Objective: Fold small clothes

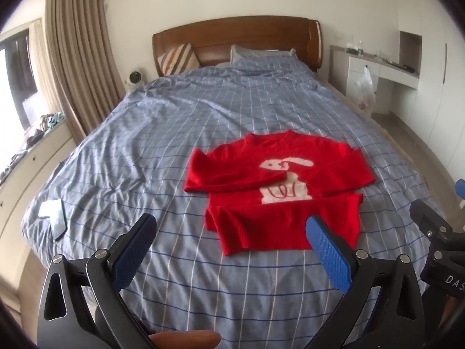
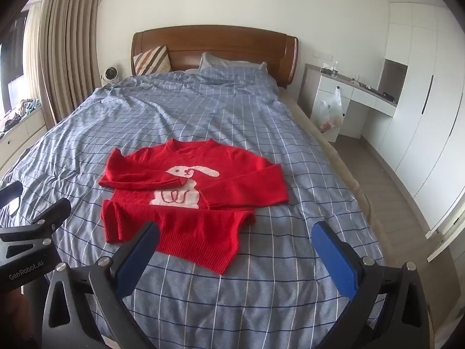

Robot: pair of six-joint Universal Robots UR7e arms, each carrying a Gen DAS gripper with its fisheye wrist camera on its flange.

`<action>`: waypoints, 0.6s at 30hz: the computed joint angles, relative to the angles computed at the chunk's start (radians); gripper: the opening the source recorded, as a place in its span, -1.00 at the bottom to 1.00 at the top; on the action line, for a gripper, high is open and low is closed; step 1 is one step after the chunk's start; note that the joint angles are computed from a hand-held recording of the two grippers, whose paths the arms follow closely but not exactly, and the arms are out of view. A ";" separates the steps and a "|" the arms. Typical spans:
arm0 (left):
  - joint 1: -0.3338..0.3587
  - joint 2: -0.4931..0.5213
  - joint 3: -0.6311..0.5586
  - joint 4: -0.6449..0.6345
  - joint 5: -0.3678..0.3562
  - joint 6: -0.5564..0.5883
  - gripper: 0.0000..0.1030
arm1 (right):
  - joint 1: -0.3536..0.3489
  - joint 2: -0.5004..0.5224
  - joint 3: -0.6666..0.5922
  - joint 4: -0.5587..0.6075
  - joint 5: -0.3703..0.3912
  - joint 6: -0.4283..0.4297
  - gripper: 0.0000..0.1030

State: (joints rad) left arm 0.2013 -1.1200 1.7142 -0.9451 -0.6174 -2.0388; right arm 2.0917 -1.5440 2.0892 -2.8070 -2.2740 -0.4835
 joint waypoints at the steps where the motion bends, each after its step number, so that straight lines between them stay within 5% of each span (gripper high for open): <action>1: 0.005 0.004 -0.007 0.002 -0.002 0.005 1.00 | 0.000 0.000 0.000 0.002 0.000 0.001 0.99; 18: 0.004 -0.029 0.040 -0.055 -0.005 0.036 1.00 | -0.001 0.002 0.006 -0.010 -0.003 -0.001 0.99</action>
